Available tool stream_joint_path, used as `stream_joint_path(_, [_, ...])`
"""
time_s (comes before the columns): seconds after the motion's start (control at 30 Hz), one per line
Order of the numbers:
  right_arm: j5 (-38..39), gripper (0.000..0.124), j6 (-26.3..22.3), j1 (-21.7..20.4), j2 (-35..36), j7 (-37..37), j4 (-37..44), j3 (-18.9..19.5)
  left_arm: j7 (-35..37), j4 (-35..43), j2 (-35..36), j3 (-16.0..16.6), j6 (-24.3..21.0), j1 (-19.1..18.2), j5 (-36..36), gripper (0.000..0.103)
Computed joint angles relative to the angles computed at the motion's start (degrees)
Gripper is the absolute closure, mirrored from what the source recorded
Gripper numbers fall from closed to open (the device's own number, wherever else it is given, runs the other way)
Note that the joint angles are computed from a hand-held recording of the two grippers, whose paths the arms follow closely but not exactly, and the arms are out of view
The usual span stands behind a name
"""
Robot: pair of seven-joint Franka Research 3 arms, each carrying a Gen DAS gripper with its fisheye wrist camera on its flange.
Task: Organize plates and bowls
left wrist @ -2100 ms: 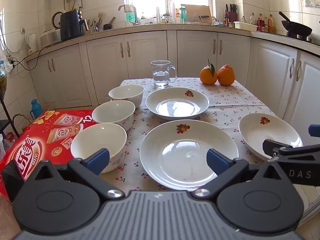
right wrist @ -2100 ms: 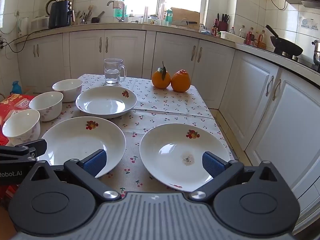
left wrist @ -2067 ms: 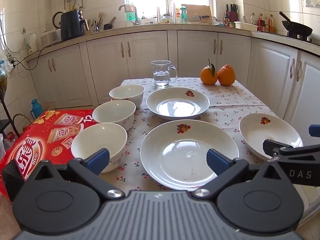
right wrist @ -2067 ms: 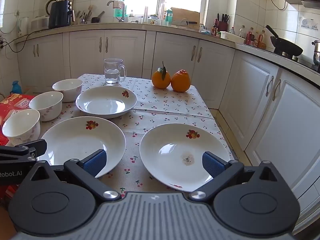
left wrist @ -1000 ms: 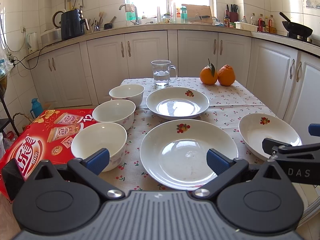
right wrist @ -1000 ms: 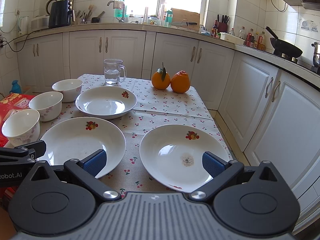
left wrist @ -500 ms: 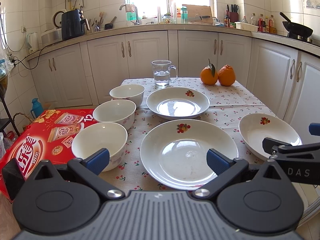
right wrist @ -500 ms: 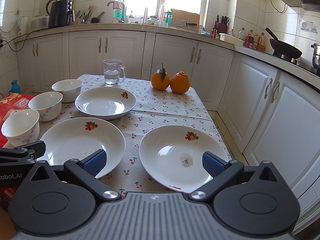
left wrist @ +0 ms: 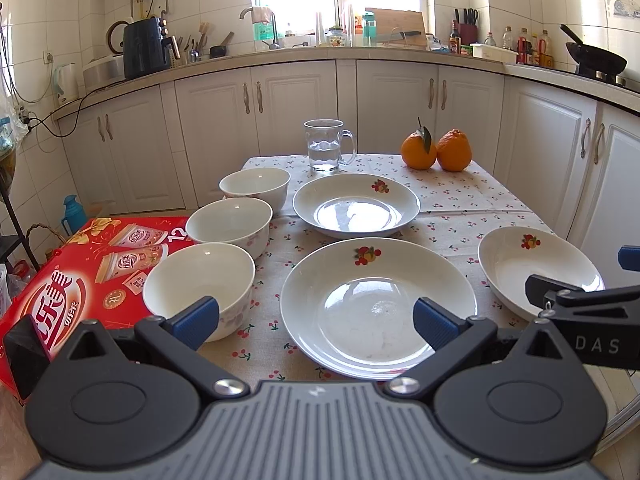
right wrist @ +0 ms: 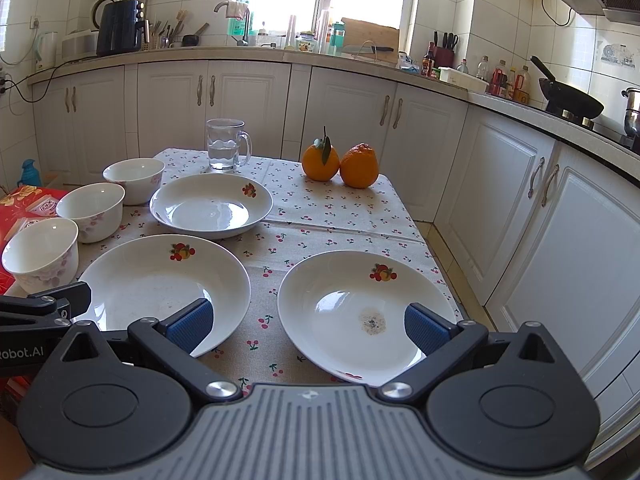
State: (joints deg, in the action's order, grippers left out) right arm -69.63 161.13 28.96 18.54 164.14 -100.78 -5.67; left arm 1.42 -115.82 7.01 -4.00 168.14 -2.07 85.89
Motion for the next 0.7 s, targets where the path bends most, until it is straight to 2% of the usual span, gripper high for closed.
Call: stream_joint_path(0.7, [-0.53, 0.021, -0.59, 0.07, 0.04, 0.45, 0.28, 0.11, 0.14, -0.05, 0.01, 0.06, 0.07, -0.01, -0.10, 0.001])
